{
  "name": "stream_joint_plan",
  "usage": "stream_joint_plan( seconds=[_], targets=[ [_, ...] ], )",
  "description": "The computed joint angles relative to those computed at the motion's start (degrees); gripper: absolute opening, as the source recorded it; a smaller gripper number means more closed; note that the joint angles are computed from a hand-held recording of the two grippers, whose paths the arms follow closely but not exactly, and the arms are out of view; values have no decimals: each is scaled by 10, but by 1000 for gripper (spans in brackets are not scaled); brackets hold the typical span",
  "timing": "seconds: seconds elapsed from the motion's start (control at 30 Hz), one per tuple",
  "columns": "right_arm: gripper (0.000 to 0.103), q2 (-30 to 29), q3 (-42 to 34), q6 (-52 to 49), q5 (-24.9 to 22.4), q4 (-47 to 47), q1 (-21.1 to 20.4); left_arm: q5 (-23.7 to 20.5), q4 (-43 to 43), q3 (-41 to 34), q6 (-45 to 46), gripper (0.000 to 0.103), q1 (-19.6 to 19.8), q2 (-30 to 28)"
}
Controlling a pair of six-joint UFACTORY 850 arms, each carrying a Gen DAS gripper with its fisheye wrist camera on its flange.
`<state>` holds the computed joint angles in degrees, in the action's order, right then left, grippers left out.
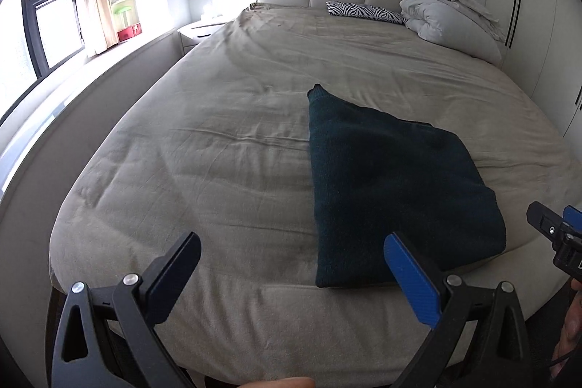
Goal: Fold small clothes
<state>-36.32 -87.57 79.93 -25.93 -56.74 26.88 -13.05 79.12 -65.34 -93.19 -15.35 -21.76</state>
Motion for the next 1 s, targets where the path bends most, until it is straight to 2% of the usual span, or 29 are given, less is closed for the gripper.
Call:
stream_joint_plan(
  seconds=[0.33, 1.0],
  targets=[
    [101, -11, -12, -66, -1, 55, -2, 3, -28, -3, 27, 103, 2, -4],
    [101, -19, -21, -98, -1, 89, -4, 0, -33, -3, 32, 103, 1, -6]
  ],
)
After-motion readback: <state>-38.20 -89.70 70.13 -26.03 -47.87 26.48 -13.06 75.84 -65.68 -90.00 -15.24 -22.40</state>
